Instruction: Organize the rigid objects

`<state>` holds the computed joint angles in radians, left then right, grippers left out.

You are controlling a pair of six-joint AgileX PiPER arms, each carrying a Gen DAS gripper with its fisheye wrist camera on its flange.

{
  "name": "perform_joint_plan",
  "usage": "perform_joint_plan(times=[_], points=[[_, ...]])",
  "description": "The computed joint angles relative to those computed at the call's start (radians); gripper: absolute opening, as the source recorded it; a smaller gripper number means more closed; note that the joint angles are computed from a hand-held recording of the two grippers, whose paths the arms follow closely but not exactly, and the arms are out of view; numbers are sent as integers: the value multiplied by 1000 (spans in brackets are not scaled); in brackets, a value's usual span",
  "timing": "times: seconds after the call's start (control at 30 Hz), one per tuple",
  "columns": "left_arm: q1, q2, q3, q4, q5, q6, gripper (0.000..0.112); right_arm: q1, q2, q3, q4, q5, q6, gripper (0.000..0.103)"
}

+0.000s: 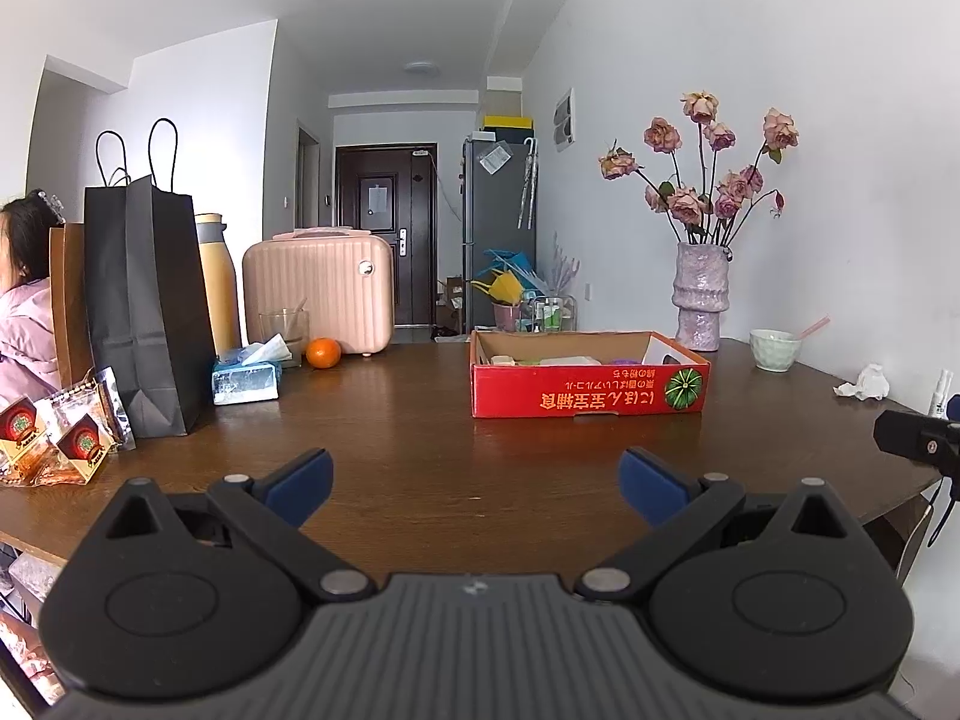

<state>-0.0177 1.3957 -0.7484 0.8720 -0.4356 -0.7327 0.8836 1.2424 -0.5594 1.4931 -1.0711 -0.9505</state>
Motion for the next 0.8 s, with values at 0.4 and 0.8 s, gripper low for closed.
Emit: perform_joint_plan(times=[0.4, 0.8], points=[[-4, 4, -19, 70, 32, -92, 103, 0, -8, -9, 11, 1, -18, 103], [-1, 2, -9, 48, 15, -58, 103, -6, -10, -6, 13, 5, -21, 103]])
